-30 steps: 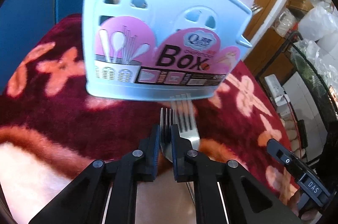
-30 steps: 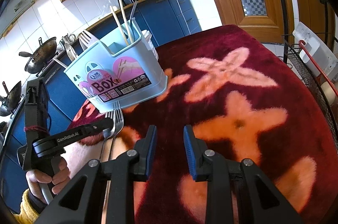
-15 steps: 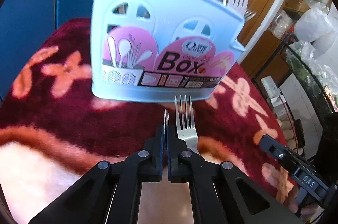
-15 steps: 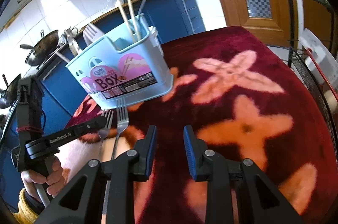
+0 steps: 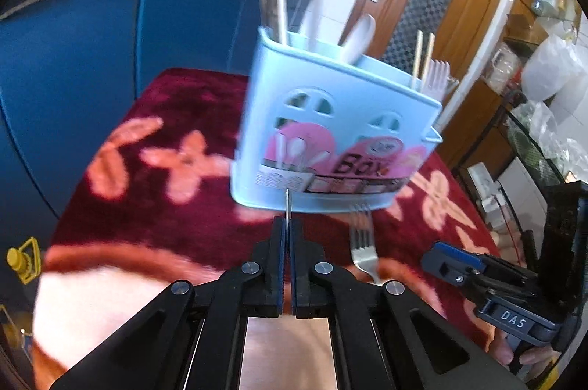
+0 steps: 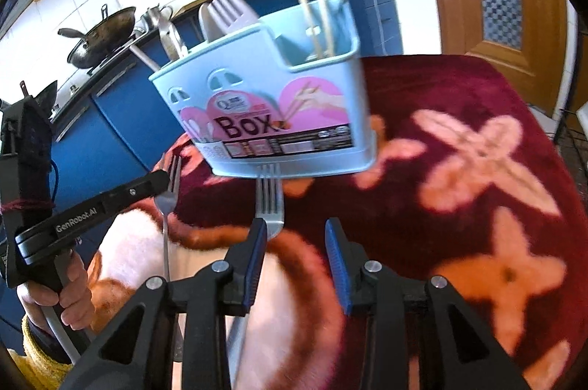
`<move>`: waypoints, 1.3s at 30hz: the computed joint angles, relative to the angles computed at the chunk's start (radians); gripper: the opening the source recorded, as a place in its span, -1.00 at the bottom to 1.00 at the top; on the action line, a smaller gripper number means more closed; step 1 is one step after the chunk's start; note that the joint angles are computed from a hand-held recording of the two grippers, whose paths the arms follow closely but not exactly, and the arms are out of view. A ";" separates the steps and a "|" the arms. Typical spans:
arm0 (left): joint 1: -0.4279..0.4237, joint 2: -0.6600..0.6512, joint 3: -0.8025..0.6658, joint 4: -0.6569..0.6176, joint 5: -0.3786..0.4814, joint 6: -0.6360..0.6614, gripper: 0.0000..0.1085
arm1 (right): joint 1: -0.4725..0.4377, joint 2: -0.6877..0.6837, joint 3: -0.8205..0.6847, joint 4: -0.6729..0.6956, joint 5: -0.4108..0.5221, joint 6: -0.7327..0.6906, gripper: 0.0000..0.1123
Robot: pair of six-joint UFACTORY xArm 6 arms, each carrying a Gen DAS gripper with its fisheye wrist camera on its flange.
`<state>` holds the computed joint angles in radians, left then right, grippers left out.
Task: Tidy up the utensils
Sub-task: 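Grasp the other metal fork with the right tool while the left tool holds its fork, then lift both held forks up over the blue holder with both tools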
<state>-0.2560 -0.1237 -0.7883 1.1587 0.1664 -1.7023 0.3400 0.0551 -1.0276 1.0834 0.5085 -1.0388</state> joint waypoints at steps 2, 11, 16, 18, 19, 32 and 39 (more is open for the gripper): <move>0.014 -0.015 0.015 0.009 -0.007 -0.010 -0.98 | 0.010 0.027 -0.028 -0.021 0.009 0.021 -0.22; 0.060 -0.047 0.039 0.114 -0.055 -0.113 -0.98 | 0.027 0.179 -0.181 -0.097 0.091 0.105 -0.20; 0.070 -0.052 0.036 0.153 -0.065 -0.145 -0.98 | 0.015 0.206 -0.211 -0.055 0.130 0.068 -0.31; 0.071 -0.051 0.035 0.157 -0.066 -0.152 -0.98 | -0.002 0.208 -0.214 -0.037 0.172 0.051 -0.62; 0.073 -0.051 0.036 0.157 -0.068 -0.154 -0.98 | -0.006 0.209 -0.217 -0.037 0.184 0.050 -0.72; 0.024 -0.119 0.040 0.250 0.014 -0.233 -0.98 | 0.004 -0.003 -0.021 0.157 0.105 -0.195 -0.89; -0.024 -0.196 0.051 0.302 0.098 -0.273 -0.98 | 0.024 -0.163 0.099 0.356 -0.023 -0.368 -0.90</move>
<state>-0.2803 -0.3194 -0.7374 1.4612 0.2649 -1.9753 0.3637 -0.1077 -0.9285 1.4390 0.4850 -1.4071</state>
